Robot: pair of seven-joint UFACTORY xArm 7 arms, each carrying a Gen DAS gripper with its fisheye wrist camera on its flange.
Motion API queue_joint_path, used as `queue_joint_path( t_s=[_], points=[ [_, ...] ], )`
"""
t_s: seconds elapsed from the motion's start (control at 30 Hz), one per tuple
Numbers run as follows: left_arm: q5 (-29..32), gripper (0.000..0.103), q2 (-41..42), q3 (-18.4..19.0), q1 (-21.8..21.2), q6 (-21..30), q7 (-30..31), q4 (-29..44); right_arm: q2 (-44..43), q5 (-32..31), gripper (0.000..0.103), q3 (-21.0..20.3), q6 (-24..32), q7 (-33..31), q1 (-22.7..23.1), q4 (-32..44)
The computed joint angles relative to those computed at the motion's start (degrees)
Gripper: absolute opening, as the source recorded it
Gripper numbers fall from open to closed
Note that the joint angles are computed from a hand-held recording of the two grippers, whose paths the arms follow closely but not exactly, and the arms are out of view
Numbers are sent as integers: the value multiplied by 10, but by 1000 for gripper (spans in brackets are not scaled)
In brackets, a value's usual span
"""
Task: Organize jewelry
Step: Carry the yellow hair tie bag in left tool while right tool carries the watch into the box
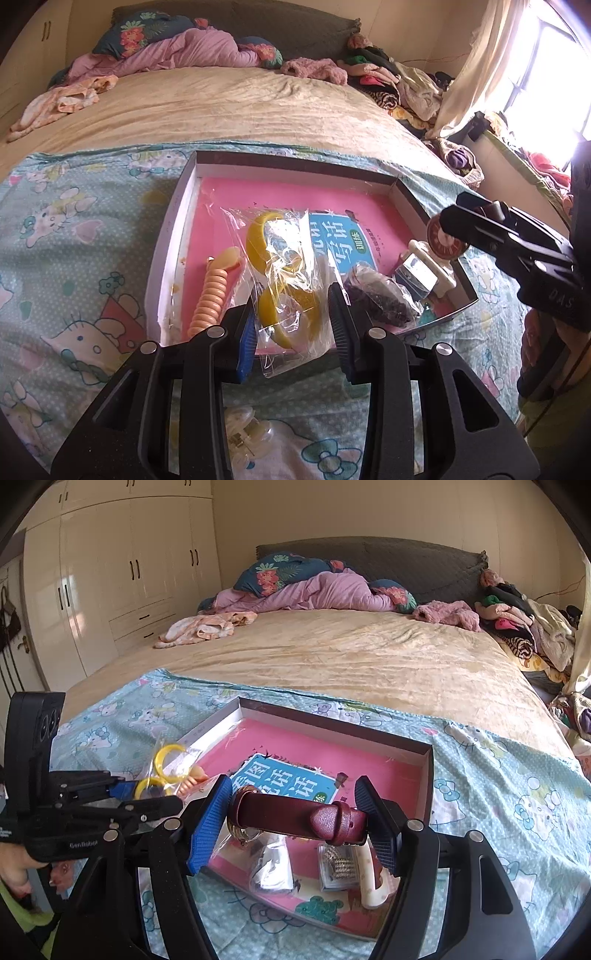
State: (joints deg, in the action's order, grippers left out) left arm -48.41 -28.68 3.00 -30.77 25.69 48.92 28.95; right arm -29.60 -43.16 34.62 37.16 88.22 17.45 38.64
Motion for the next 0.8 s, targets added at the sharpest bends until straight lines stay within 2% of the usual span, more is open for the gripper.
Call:
queue_joint_path(
  t_s=[0.5,0.8],
  points=[
    [-6,27,44,-20,0,-3,10,20,50,-19,67,-35,-50,31,-13,-20],
    [-8,27,57,-29,5,-5,13,21,83,-33,68,-54,-63,45,-2,-22]
  ],
)
